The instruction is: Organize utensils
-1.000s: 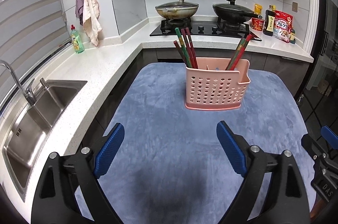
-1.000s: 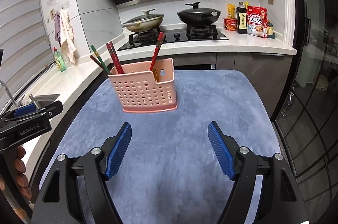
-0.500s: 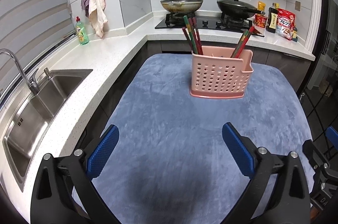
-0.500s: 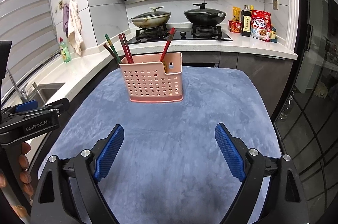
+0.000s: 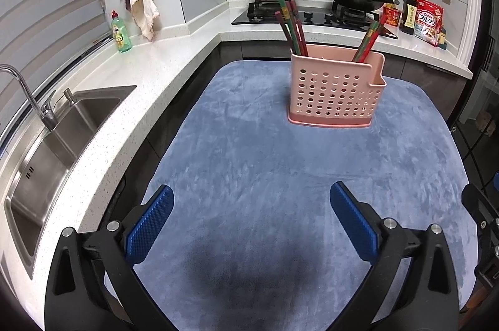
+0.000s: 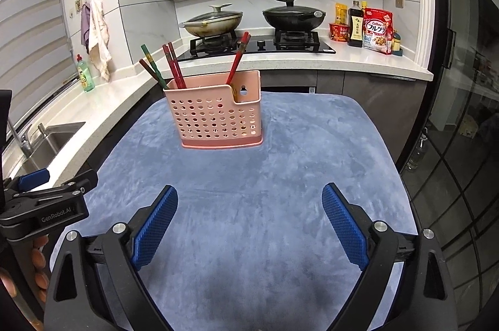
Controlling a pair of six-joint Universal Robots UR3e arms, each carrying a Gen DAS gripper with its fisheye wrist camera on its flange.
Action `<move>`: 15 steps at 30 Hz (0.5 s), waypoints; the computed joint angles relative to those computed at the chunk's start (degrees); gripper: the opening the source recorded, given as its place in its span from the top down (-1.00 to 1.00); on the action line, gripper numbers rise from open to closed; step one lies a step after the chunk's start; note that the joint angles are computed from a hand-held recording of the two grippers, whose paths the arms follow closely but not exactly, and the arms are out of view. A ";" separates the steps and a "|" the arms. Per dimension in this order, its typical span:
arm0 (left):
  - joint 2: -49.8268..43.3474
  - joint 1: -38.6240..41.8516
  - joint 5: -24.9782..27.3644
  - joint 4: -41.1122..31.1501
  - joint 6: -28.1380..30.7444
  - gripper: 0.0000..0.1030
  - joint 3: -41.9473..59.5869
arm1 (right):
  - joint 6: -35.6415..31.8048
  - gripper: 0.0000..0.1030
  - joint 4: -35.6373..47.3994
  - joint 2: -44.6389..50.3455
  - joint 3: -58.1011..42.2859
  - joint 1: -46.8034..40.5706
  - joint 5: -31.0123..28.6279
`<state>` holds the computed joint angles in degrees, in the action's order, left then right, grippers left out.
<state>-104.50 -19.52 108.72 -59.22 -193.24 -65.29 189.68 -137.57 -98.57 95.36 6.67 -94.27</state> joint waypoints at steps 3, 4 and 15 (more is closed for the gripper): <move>-0.51 0.33 -0.33 0.05 -0.21 -0.86 0.36 | -0.30 -0.74 0.20 0.96 -0.67 -0.21 0.48; -0.79 0.22 -0.15 0.03 -0.31 -0.86 0.60 | -0.35 -0.74 0.04 1.20 -0.75 -0.21 0.49; -3.78 -0.01 1.31 0.15 -0.36 -0.86 3.48 | -0.24 -0.74 -0.08 4.71 -3.07 0.35 -0.96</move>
